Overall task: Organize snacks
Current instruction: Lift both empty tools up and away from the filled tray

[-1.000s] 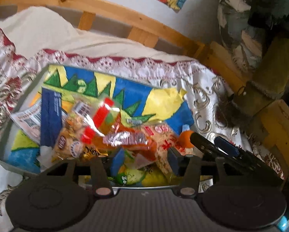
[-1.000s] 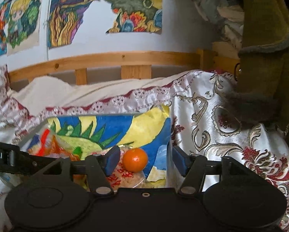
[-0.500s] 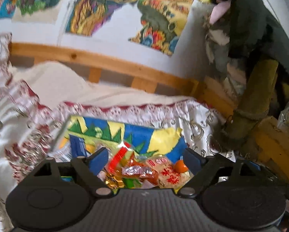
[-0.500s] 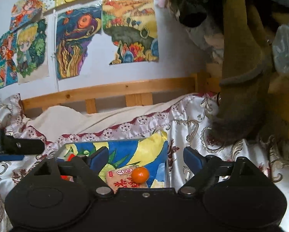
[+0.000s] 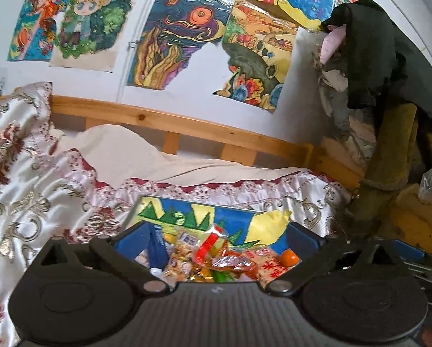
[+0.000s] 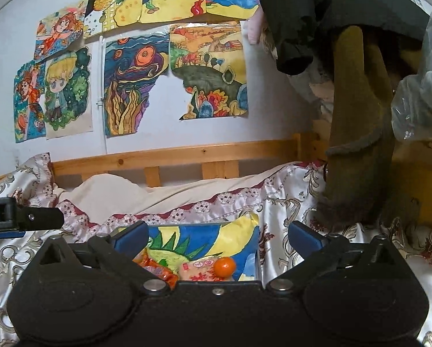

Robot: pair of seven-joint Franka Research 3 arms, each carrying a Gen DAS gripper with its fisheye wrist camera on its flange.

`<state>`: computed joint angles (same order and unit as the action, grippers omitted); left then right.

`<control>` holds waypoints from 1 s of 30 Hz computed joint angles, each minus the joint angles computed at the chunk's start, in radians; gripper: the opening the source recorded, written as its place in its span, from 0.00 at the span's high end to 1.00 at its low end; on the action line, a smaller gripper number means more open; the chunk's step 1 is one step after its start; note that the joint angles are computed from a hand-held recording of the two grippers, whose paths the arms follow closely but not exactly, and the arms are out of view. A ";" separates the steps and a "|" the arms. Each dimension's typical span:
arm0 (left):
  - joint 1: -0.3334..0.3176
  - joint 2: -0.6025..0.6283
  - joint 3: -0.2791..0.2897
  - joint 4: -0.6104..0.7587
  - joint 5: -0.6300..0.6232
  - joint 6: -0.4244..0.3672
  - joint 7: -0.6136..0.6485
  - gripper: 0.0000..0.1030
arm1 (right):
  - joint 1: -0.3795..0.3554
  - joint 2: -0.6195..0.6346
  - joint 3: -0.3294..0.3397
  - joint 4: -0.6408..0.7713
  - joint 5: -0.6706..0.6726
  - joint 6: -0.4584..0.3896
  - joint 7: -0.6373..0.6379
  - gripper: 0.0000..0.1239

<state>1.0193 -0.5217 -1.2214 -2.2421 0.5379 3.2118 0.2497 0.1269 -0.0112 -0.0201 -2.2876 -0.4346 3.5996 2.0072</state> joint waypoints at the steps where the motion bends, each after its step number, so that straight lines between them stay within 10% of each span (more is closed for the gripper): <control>1: -0.013 -0.014 0.012 -0.010 -0.002 -0.003 -0.002 0.01 | 0.000 -0.010 -0.001 -0.012 -0.006 0.004 0.005 0.18; 15: -0.218 -0.300 0.170 -0.205 0.007 -0.034 -0.108 0.00 | 0.089 -0.169 -0.049 -0.218 0.109 0.086 -0.098 0.18; 30: -0.496 -0.314 0.330 -0.305 0.116 -0.223 -0.167 0.00 | 0.180 -0.349 -0.062 -0.410 0.279 0.076 -0.264 0.17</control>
<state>0.5233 -0.8355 -0.8919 -2.5469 0.6539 2.9892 0.0827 0.3066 -0.3598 -0.0823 -2.6973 -0.1559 3.6753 1.7436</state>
